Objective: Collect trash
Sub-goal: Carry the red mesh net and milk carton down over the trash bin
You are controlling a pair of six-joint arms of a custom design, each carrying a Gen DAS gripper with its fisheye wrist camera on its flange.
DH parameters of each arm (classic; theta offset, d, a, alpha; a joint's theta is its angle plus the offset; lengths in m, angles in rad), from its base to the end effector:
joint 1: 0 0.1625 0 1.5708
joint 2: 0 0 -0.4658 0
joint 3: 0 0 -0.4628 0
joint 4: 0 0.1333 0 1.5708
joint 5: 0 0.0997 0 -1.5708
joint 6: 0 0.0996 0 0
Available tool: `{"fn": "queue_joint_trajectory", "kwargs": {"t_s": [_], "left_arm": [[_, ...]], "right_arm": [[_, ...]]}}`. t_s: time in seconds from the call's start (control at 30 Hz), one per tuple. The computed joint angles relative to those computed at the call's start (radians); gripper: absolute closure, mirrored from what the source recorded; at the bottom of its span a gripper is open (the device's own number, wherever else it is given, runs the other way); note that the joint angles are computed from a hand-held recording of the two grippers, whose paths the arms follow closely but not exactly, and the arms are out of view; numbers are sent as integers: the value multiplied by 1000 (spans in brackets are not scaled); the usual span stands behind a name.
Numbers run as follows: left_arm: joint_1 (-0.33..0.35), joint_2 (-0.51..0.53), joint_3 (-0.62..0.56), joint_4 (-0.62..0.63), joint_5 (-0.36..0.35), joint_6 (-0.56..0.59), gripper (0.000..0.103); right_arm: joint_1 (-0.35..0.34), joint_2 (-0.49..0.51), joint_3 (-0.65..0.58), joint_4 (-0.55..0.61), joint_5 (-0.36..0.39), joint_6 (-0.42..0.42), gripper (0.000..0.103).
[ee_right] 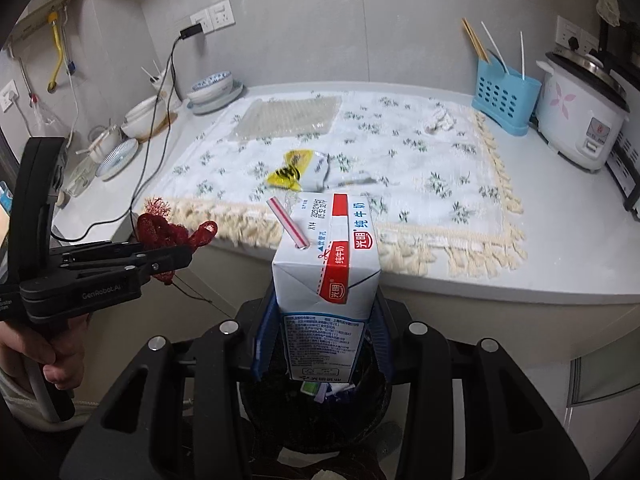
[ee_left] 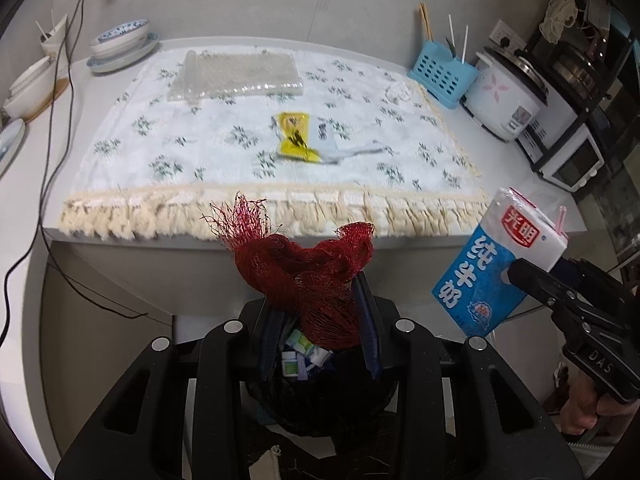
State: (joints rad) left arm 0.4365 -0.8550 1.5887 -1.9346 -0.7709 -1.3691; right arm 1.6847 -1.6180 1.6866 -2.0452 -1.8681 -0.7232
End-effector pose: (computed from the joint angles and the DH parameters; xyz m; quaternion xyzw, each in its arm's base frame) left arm -0.5634 -0.4888 0.1033 -0.0349 0.9075 -0.3103 0.2809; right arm 0.1681 -0.5534 0.5479 0.3664 -0.8972 0.1466 0.1982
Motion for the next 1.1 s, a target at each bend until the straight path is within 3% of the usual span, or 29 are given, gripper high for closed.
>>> {"fn": "queue_joint_trajectory", "kwargs": {"t_s": [0.87,1.1], "left_arm": [[70,80,90,-185,-94,36,70],[74,93,129,-257,-108,53,70]], "right_arm": [[-95,27,146,-97,-165,-33,64],[-111,28,191,-149,-186,-84,64]]}}
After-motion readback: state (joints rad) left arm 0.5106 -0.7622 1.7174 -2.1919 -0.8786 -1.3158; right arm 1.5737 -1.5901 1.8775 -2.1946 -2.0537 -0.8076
